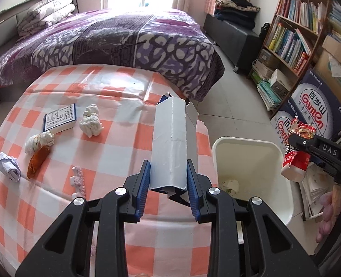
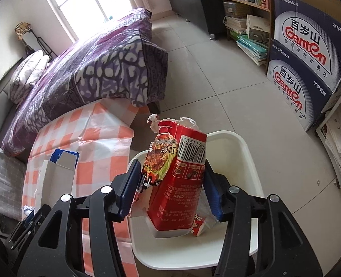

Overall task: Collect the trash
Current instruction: 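Carry the red carton into the white bin with the right tool while left lifts white carton, then lower the white carton into the white bin and open the left tool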

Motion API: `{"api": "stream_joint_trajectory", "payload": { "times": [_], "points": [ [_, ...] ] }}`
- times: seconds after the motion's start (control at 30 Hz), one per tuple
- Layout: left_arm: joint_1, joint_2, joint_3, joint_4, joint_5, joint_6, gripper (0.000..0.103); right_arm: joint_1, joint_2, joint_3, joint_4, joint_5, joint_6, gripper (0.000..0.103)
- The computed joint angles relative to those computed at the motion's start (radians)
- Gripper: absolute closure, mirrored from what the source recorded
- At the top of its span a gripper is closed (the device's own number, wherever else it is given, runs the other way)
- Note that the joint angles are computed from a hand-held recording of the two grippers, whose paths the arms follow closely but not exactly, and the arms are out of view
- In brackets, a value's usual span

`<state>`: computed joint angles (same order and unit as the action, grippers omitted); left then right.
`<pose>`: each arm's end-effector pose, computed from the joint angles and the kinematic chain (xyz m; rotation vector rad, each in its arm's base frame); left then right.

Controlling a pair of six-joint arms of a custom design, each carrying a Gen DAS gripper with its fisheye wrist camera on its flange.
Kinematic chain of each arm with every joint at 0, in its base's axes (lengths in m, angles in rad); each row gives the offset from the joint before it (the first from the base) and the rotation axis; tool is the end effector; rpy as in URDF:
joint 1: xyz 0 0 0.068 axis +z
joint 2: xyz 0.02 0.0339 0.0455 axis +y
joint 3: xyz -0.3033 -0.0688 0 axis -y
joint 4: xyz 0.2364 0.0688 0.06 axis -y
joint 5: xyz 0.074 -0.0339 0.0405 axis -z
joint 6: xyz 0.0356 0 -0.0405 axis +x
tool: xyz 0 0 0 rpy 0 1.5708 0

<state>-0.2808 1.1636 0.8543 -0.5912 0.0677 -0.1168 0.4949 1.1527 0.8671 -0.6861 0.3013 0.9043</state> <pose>0.2024 -0.0609 0.2914 0.2328 2.4749 -0.2535 0.1823 0.0864 0.2925 0.6200 2.4126 0.2058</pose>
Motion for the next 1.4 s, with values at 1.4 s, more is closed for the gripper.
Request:
{"api": "stream_joint_trajectory", "payload": {
  "times": [1.4],
  "points": [
    [-0.380, 0.210, 0.042, 0.076, 0.060, -0.198, 0.048, -0.345, -0.214, -0.047, -0.046, -0.177, -0.093, 0.010]
  ]
}}
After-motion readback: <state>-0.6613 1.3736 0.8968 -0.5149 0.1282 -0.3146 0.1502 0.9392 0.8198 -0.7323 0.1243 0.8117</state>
